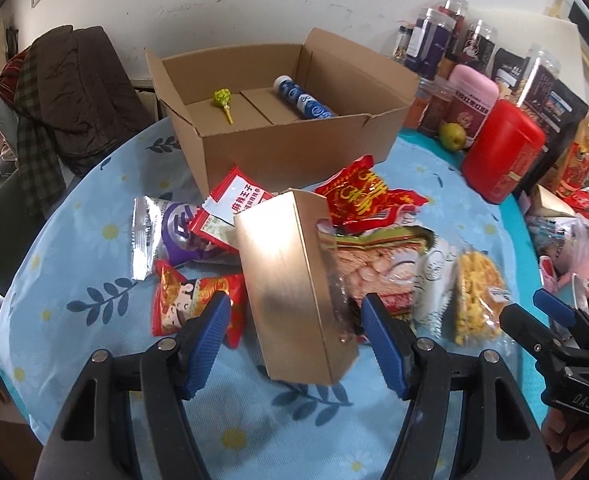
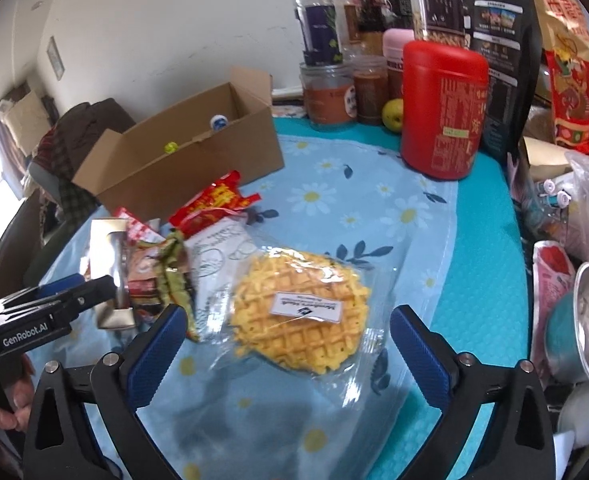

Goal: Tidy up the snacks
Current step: 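Grasp the gold box with the left tool while the right tool grasps the bagged waffle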

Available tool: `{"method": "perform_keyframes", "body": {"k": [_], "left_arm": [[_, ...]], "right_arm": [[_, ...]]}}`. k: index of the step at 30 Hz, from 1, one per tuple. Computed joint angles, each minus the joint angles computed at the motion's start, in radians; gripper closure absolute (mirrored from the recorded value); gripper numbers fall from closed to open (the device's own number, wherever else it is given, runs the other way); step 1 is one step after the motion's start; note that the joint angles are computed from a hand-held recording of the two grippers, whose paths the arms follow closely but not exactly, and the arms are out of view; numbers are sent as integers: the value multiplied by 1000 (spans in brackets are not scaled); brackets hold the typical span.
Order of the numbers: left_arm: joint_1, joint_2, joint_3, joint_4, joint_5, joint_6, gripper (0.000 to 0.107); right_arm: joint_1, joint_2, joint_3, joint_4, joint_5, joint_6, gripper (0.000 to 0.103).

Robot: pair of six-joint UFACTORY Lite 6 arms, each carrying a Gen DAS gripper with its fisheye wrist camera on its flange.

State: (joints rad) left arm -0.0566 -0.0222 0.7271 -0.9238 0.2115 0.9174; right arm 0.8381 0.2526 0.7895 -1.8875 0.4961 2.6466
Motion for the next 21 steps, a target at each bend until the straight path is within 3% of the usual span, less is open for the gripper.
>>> {"method": "perform_keyframes", "body": {"k": [2,5,10,15,21], "left_arm": [[1,36,21,-23,3,20,40],[27,78,44,-204,41,206,40],[35,130,89,-243,83,254,40],[57,146,90,-300,130,303,40],[73,146,80,-336,159,345,40]], "right_arm": [[-20,19,10,-23,-18,18,0],[-51,48,24,-84,-49,69,0],[-89,113,64,-139,-98,108,0],[-97,150,72,-211,-82,180,0],[-133,162,57,-408,-94,384,0]]}}
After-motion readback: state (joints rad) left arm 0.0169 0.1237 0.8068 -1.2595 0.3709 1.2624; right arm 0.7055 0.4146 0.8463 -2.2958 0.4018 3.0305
